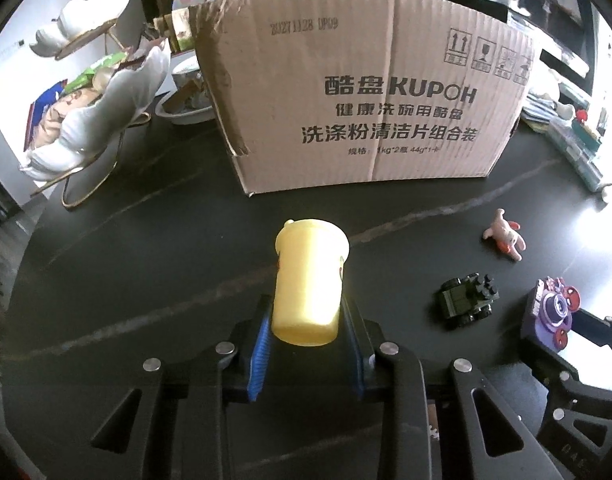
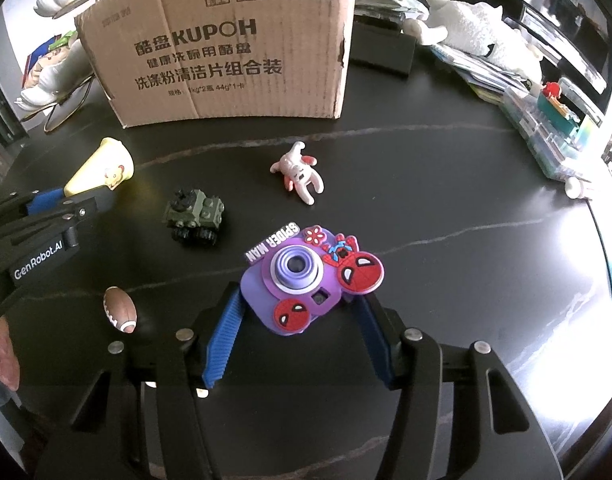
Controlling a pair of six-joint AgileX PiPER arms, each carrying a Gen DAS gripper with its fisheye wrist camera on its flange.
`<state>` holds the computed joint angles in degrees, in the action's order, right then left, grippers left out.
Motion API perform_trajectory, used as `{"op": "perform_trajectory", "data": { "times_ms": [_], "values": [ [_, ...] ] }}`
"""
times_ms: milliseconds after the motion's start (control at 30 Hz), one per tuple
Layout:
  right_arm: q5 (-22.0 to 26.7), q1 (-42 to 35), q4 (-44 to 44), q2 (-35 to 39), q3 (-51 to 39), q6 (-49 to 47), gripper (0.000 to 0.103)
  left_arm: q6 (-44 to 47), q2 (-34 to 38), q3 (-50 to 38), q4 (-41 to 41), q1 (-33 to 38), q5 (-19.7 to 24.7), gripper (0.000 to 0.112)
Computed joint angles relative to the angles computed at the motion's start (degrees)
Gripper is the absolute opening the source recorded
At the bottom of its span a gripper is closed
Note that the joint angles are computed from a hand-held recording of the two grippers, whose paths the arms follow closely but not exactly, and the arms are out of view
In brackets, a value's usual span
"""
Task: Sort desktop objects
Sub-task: 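Grasp the yellow sippy cup with the left tool while the right tool grasps the purple Spider-Man toy, then lift the sippy cup and Spider-Man toy and carry both toward the cardboard box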
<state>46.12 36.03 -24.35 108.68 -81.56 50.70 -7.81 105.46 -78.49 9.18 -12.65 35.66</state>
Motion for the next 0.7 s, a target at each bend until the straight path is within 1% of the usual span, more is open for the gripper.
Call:
{"op": "perform_trajectory", "data": {
  "times_ms": [200,267,367,700],
  "values": [
    [0.0,-0.2,-0.1,-0.5,0.3,0.2,0.054,-1.2,-0.7,0.2,0.9,-0.3,0.3,0.029],
    [0.0,-0.2,0.0,-0.6,0.3,0.2,0.054,1.8,-1.1,0.5,-2.6,0.5,-0.2,0.029],
    [0.2,-0.3,0.0,-0.5,0.1,0.3,0.054,-0.4,-1.3,1.0,0.4,-0.2,-0.8,0.029],
    [0.4,0.1,-1.0,-0.8,-0.2,1.1,0.054,4.5,-1.5,0.0,-4.7,2.0,-0.3,0.029]
  ]
}}
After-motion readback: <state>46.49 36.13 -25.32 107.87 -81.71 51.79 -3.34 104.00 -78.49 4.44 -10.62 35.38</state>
